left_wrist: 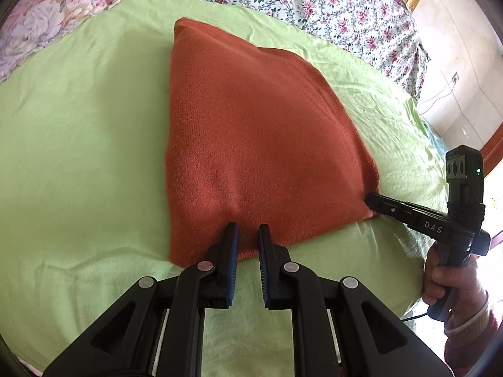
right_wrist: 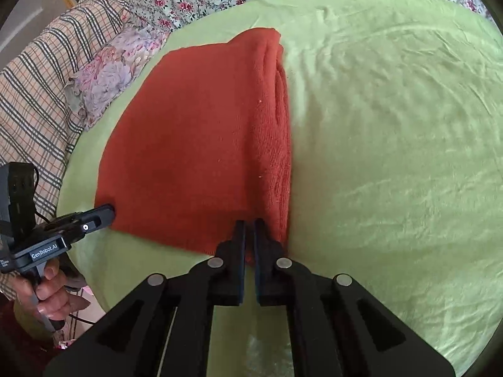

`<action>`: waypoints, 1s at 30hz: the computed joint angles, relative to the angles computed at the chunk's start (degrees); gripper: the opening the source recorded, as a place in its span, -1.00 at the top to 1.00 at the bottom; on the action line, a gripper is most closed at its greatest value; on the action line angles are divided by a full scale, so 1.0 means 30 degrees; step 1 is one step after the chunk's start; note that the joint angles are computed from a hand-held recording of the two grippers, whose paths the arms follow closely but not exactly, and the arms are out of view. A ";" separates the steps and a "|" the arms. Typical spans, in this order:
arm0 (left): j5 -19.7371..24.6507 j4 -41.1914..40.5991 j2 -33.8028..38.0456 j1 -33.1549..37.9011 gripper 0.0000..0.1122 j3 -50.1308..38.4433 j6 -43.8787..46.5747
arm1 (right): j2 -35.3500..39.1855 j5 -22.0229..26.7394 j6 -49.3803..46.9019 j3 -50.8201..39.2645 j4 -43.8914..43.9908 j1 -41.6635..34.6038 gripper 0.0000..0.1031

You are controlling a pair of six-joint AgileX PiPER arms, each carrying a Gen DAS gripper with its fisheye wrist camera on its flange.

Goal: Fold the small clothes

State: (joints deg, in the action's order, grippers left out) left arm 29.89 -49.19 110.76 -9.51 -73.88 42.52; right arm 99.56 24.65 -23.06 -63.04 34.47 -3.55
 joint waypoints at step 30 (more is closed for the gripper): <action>-0.2156 1.1116 -0.6360 -0.0436 -0.48 0.4872 -0.9770 | -0.5219 0.0039 0.8141 0.2811 -0.7829 0.2707 -0.14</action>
State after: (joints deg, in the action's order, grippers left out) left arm 23.42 -15.84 91.68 -10.82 -59.26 13.21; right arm 83.91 24.76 1.36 -54.61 10.99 4.57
